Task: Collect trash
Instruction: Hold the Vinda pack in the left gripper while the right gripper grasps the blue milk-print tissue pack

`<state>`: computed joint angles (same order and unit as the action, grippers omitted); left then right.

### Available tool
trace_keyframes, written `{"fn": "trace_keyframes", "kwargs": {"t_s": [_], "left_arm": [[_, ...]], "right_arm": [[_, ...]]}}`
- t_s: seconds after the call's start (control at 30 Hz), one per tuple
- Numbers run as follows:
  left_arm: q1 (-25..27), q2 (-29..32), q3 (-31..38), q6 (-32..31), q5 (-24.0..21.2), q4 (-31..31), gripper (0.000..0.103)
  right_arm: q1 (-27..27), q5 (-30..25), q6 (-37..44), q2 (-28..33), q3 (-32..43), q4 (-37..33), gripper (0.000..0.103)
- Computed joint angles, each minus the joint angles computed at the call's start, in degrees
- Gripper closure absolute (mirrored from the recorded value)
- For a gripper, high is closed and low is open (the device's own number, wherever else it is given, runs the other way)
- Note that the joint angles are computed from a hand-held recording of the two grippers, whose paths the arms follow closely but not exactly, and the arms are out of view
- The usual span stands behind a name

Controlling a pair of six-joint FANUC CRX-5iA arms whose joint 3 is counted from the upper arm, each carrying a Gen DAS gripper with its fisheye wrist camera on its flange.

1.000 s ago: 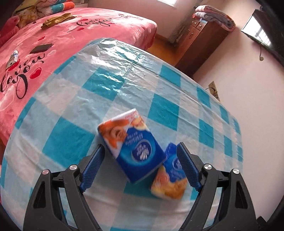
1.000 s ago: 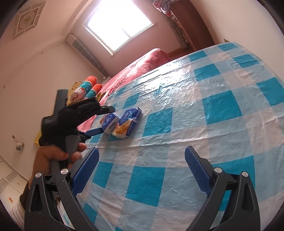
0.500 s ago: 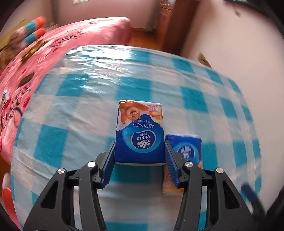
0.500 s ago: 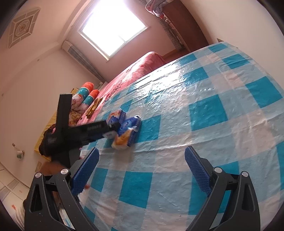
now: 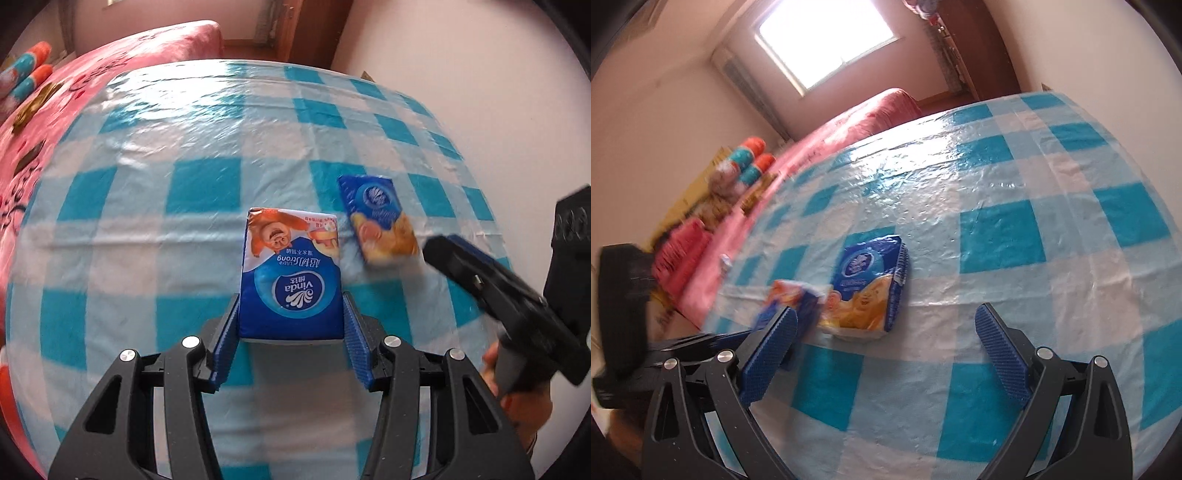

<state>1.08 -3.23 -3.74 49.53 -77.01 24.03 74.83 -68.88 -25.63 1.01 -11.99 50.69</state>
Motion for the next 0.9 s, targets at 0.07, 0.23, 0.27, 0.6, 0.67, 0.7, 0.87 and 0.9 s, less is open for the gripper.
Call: {"fn": "trace_keyframes", "kwargs": {"t_s": [0.07,0.23,0.27,0.6,0.67,0.7,0.87,0.9], "left_arm": [[1.1,-0.9,-1.1,-0.7,0.2,0.3,0.050],[1.7,-0.9,-1.4,-1.8,0.9,0.8,0.044],[1.2,-0.9,-1.3,-1.7,1.6,0.1,0.038],[-1.1,-2.1,-2.9,-3.9,7.8,-2.1,0.040],[-0.8,-2.6,-3.5,-4.2,8.6,-1.6,0.049],[-0.7,-2.5,-3.6,-4.1,8.5,-1.3,0.050],[1.1,-2.8,-4.9,-6.0,7.6,1.9,0.050],[1.4,-2.8,-5.0,-6.1,7.3,2.3,0.050]], "right_arm": [[-0.5,-0.2,2.2,0.9,1.2,-0.8,0.007],[-1.8,-3.1,10.0,5.2,6.8,-3.5,0.026],[-2.1,-3.1,11.3,5.6,7.4,-4.1,0.026],[-3.0,-9.3,19.7,11.1,15.0,-7.3,0.025],[-3.1,-10.6,21.4,12.2,16.5,-7.9,0.025],[-3.2,-11.5,22.4,12.9,17.4,-8.2,0.025],[-3.3,-14.7,26.5,15.7,20.9,-9.2,0.026],[-3.3,-14.9,26.9,15.9,21.2,-9.3,0.027]]}}
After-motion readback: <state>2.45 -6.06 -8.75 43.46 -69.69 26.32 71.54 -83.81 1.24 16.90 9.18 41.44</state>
